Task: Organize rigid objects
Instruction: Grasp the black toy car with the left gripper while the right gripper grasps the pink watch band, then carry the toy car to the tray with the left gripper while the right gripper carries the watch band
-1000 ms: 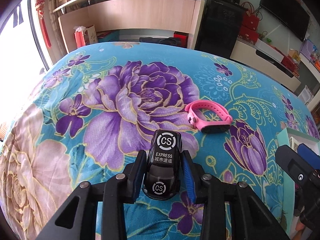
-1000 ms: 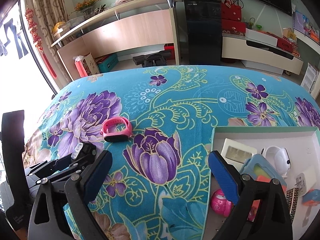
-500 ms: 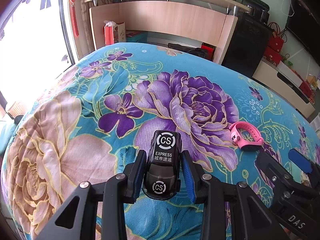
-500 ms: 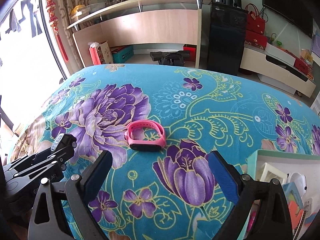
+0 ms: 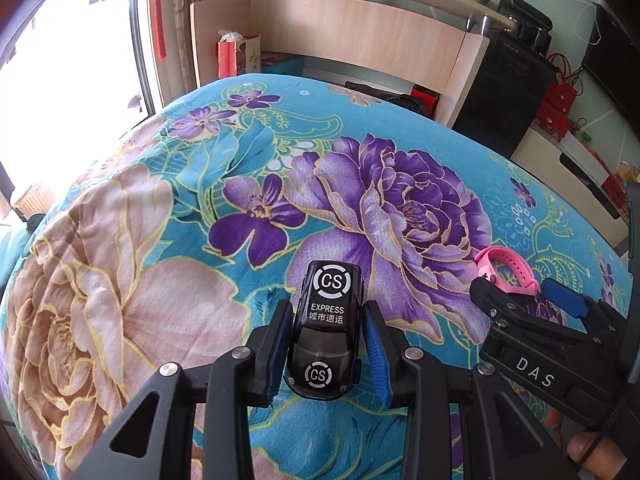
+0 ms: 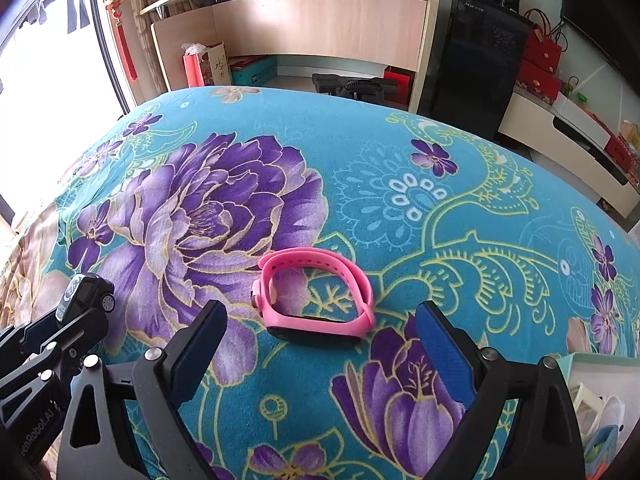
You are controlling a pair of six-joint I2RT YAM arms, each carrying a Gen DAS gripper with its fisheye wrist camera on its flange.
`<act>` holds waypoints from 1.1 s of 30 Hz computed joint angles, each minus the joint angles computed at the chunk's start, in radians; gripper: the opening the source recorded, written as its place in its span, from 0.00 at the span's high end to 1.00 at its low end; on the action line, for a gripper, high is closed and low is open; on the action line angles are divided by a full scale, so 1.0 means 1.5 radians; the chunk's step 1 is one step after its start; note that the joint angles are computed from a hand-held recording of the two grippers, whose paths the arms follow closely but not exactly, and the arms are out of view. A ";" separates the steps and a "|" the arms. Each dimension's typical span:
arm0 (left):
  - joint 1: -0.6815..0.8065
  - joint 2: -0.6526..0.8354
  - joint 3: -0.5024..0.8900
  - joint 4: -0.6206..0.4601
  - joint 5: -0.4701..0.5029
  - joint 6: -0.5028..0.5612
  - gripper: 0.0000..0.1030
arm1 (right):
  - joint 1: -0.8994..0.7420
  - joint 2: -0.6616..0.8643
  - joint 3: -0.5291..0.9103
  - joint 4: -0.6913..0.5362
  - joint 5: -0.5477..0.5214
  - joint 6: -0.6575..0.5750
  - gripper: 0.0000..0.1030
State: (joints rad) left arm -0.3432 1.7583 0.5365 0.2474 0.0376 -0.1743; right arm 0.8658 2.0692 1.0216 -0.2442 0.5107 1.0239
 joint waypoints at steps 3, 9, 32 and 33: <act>0.001 -0.002 -0.001 0.000 0.001 -0.003 0.63 | -0.010 0.009 0.004 0.006 -0.016 -0.006 0.12; -0.003 -0.005 -0.001 -0.003 0.000 -0.003 0.63 | -0.017 0.013 0.012 -0.001 -0.016 -0.006 0.24; -0.046 -0.096 -0.029 -0.015 -0.023 0.011 0.63 | 0.098 -0.132 -0.076 -0.093 0.052 0.134 0.38; -0.051 -0.110 -0.032 -0.016 -0.024 0.011 0.63 | 0.111 -0.146 -0.082 -0.107 0.061 0.153 0.38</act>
State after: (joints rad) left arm -0.4191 1.5932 0.4885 0.2226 0.0021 -0.1583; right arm 1.0320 1.8507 0.8979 -0.4046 0.6019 1.2538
